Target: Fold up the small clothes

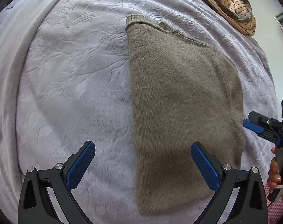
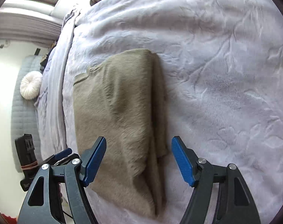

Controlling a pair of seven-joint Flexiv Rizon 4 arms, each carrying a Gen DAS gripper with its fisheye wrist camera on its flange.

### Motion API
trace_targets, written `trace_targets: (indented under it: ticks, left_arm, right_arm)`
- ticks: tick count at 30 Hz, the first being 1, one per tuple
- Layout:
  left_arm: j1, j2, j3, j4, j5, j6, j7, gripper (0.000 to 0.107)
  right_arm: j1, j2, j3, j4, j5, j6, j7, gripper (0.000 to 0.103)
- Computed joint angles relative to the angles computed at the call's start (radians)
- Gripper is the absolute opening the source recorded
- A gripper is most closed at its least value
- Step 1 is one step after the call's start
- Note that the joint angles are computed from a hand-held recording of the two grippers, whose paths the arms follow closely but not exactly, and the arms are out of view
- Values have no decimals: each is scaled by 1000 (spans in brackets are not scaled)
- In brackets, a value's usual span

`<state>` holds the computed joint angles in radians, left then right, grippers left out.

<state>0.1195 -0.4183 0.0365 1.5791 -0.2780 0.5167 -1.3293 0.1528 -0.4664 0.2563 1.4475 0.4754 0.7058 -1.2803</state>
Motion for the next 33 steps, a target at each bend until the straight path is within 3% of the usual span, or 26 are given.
trace_targets:
  ticks: [15, 19, 23, 33]
  left_arm:
    - [17, -20, -15, 3, -45, 14, 36, 103]
    - [46, -23, -36, 15, -134, 27, 87, 103]
    - [68, -59, -51, -17, -181, -36, 132, 103]
    - [30, -133, -75, -81, -194, -46, 172, 103]
  right_arm:
    - [-41, -61, 30, -29, 94, -32, -61, 76]
    - [-50, -69, 33, -39, 112, -42, -83, 76]
    - [-76, -84, 45, -50, 159, -47, -129, 76]
    - [-92, -167, 73, -158, 231, -101, -238, 76]
